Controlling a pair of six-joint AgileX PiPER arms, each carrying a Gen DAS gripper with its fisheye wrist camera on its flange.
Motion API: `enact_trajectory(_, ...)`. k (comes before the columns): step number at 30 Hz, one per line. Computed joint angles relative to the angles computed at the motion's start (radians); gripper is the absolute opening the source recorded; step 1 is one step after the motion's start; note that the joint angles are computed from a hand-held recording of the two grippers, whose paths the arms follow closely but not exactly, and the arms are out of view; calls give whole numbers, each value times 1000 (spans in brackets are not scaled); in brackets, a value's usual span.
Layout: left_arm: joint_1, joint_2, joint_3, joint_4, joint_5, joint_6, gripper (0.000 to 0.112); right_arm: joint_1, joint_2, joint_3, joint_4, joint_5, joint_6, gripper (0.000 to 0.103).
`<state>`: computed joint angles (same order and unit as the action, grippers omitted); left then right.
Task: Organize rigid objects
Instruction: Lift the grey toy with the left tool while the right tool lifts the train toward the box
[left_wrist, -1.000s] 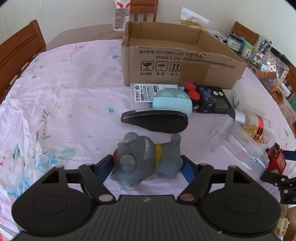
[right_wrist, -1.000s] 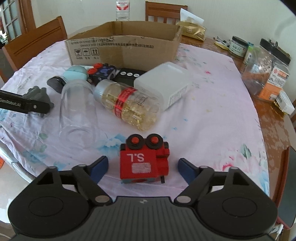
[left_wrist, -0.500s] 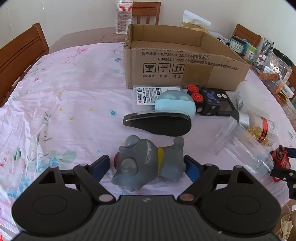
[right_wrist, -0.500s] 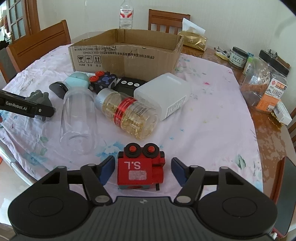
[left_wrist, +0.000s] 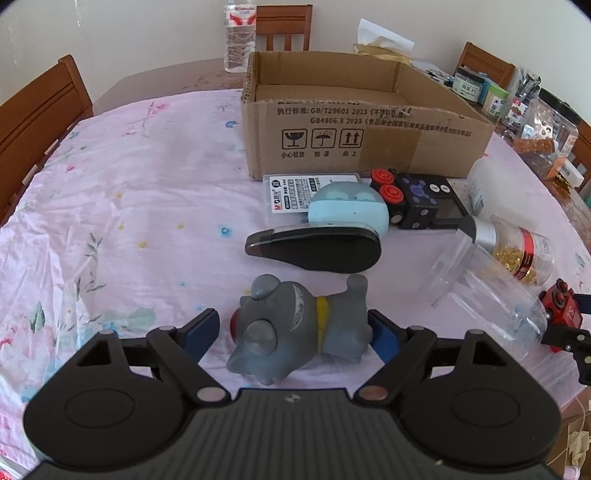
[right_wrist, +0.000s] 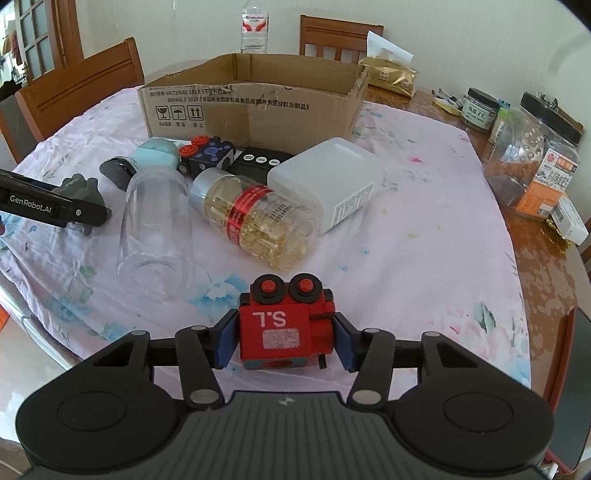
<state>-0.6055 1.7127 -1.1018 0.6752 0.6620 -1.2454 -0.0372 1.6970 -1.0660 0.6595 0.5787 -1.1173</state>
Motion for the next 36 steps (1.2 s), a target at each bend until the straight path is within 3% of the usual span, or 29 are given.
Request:
enact_trajectory(14,35,6,-26,-105,-17,168,72,5,1,-23,-48,27,37,56)
enact_trajectory(22,32,-15,-83,-186,69,301,71,4,-4,-77,-135,66,114,56)
enact_trajectory(26,33,-42,-137,-220,126,368,71,-8,-12,-136,-149,124,114,56)
enact_trajectory(31,50,-39,-267,-250,193,479,71,-24,10,-270,-126,229,112,56)
enact_trajectory(36,109,32,-452,-274,220,596,71,-5,64,-419,-115,277,130,56)
